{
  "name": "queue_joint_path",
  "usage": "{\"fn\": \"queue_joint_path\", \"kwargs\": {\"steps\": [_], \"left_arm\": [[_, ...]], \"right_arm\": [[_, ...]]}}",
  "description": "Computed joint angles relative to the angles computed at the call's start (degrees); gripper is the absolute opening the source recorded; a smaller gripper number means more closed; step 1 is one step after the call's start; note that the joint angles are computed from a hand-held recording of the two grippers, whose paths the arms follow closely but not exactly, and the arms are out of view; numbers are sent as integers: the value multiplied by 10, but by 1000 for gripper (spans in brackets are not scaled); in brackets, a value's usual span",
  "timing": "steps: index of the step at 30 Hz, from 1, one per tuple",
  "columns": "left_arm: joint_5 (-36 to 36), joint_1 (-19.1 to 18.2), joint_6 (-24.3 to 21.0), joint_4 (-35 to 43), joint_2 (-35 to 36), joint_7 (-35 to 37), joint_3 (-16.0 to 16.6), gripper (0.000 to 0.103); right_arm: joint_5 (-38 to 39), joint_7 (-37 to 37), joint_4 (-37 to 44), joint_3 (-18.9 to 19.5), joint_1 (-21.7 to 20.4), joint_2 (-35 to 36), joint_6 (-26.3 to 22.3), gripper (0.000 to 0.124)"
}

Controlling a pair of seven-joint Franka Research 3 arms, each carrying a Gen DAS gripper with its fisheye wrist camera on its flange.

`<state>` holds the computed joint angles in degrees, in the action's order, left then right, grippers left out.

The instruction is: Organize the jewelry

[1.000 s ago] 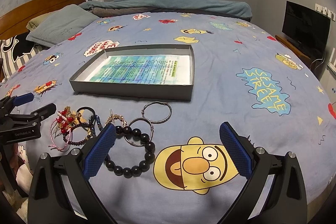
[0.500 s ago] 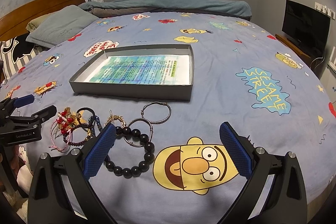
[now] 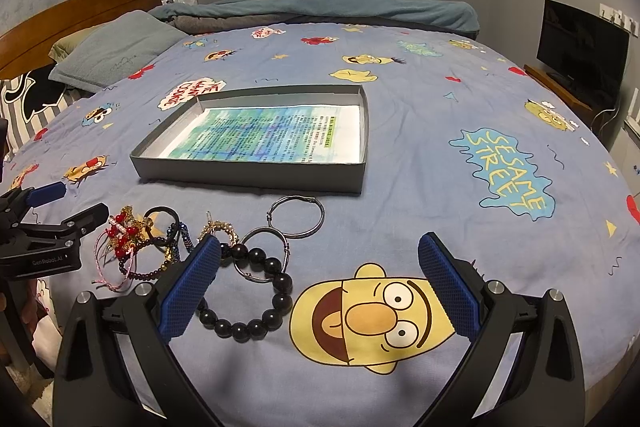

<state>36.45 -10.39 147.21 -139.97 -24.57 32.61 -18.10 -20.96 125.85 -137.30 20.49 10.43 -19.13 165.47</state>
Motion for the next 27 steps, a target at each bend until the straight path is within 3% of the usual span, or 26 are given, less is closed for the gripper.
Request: {"fn": "queue_joint_path", "kwargs": {"steps": [24, 27], "left_arm": [[5, 8, 11, 3, 22, 16, 11, 98], [8, 12, 41, -8, 21, 28, 21, 98]], "right_arm": [[-5, -1, 17, -18, 7, 40, 7, 98], [10, -16, 21, -33, 22, 52, 12, 98]]}}
